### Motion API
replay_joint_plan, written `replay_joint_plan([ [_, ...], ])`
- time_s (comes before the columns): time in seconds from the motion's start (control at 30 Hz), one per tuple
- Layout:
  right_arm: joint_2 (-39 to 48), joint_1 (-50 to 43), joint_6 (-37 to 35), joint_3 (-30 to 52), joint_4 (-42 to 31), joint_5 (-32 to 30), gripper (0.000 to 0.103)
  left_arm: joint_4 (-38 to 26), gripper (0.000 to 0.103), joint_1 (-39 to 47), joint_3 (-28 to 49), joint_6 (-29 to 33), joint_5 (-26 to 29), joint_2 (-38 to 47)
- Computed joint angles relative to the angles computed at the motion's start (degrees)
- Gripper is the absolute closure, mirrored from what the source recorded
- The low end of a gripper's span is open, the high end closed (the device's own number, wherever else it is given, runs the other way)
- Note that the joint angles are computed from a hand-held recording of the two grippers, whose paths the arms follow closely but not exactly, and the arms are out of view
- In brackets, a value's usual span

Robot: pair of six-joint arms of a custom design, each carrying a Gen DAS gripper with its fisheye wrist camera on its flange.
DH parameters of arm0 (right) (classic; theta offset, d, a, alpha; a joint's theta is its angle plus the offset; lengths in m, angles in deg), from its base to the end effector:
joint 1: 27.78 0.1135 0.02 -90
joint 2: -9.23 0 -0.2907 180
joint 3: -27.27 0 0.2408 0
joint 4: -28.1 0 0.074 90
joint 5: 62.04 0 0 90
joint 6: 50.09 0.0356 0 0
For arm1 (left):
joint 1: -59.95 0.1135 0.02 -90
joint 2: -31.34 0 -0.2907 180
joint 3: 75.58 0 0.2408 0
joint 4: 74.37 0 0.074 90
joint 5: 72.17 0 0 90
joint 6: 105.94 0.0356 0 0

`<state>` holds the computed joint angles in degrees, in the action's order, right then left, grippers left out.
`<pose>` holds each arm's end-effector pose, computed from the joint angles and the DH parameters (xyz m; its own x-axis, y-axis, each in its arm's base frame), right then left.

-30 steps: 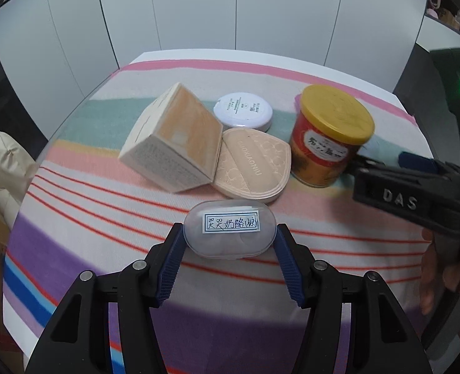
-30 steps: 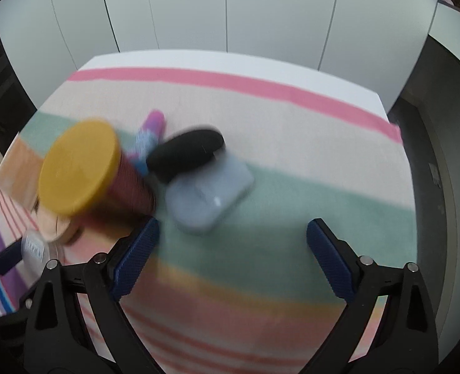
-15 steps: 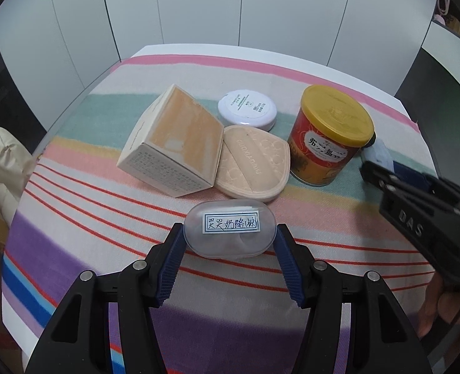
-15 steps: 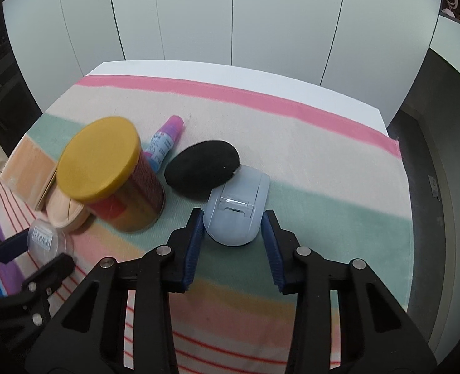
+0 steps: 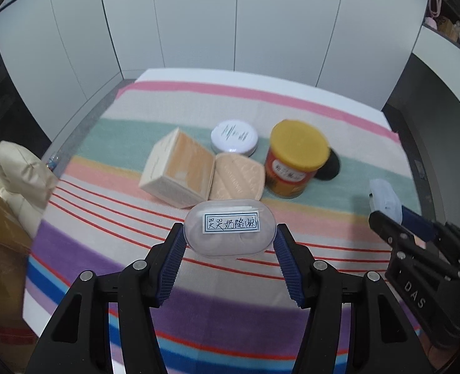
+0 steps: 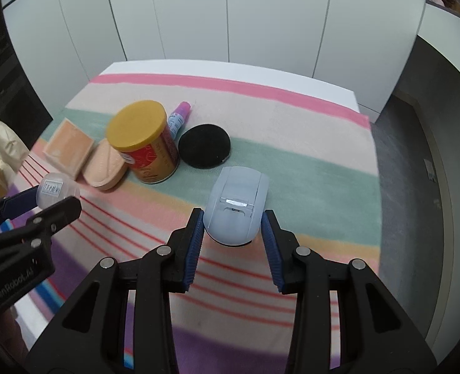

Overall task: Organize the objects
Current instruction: 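Grasp the clear labeled box with the left tool while the right tool grasps the grey case, then lift the labeled box and grey case up from the cloth with both tools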

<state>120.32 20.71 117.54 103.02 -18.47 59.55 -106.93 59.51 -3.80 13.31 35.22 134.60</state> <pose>0.2365 0.2390 0.1422 -0.7159 0.4465 -0.5367 0.5147 0.8569 0.0264 0.3392 -0.0132 0.1736 -0.7169 0.4718 -0.5132 0.5598 0.8283 -0.0206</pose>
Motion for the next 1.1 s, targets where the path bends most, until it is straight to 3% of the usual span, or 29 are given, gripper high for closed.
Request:
replay_joint_plan([
  [0.3,-5.2,5.9,8.5,6.8,-14.9,1.1,0.064,-11.9,0.045,3.3,4.6,2.6,3.2,-7.9],
  [0.77,-3.9,16.6,21.2,24.0,-36.9,2.9,0.064,-31.9,0.045,15.6,10.0,14.0,12.9,-17.6],
  [1.1,-1.0,22.5,28.2,33.5,-47.8,3.2,0.064,-40.0,0.045,22.2,14.1,21.4,18.6,-18.7],
])
